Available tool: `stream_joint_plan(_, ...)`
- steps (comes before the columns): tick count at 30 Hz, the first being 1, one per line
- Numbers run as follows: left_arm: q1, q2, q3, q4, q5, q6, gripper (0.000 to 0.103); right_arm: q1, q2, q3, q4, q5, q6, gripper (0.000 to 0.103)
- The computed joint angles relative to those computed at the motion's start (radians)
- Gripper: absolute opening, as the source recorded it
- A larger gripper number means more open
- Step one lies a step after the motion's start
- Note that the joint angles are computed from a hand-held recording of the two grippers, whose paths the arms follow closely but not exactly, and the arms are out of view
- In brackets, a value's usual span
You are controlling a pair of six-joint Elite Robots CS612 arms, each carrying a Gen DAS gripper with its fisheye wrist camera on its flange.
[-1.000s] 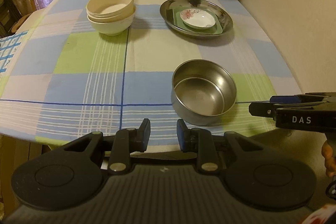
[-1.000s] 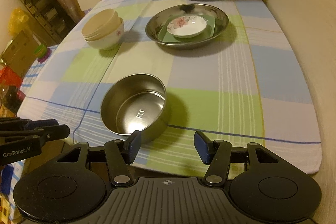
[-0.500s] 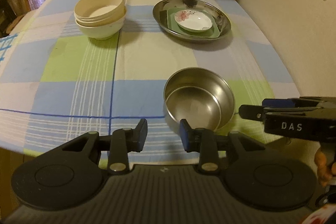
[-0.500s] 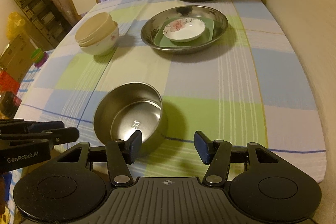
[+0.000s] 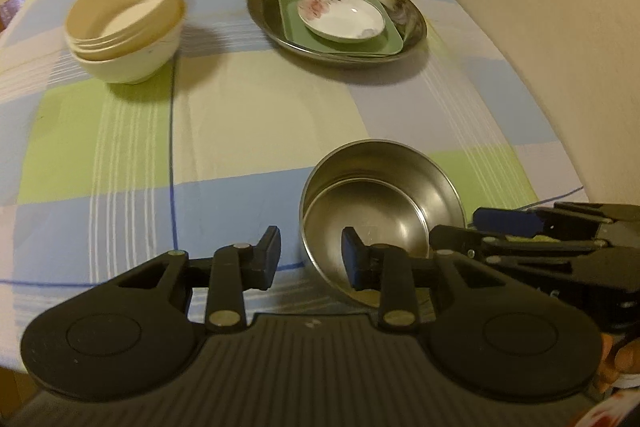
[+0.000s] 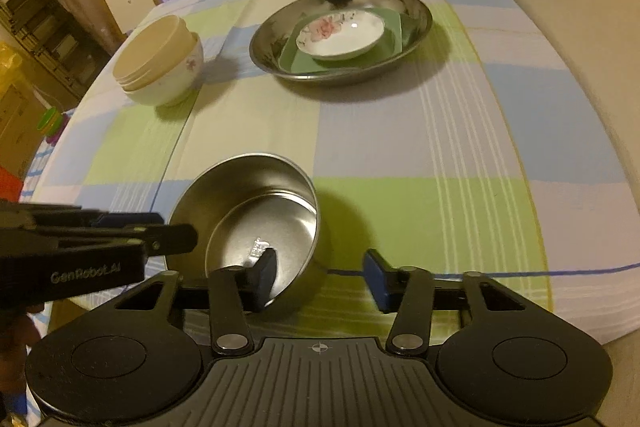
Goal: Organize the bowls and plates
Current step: 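Close the left gripper on the steel bowl's rim, then lift the steel bowl and lower it into the cream bowl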
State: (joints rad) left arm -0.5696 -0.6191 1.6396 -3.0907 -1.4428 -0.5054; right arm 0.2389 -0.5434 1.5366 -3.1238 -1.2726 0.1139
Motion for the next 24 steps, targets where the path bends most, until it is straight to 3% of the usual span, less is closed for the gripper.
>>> stream_joint_plan(4, 0.010, 0.012, -0.022, 0.019, -0.039, 0.038, 0.025, 0.003, 0.006, -0.007, 0.005, -0.002, 0.044, 0.033)
stream_joint_plan(8, 0.020, 0.019, -0.034, 0.035, -0.076, 0.068, 0.014, 0.006, 0.008, -0.014, 0.007, 0.000, 0.060, 0.015)
stream_joint_plan(14, 0.027, 0.014, -0.033, 0.042, -0.090, 0.107, 0.010, 0.018, 0.004, -0.028, 0.039, -0.036, 0.067, 0.013)
stream_joint_plan(24, 0.056, -0.020, -0.002, -0.015, -0.060, 0.130, 0.010, 0.040, -0.003, -0.081, 0.054, -0.029, 0.066, 0.013)
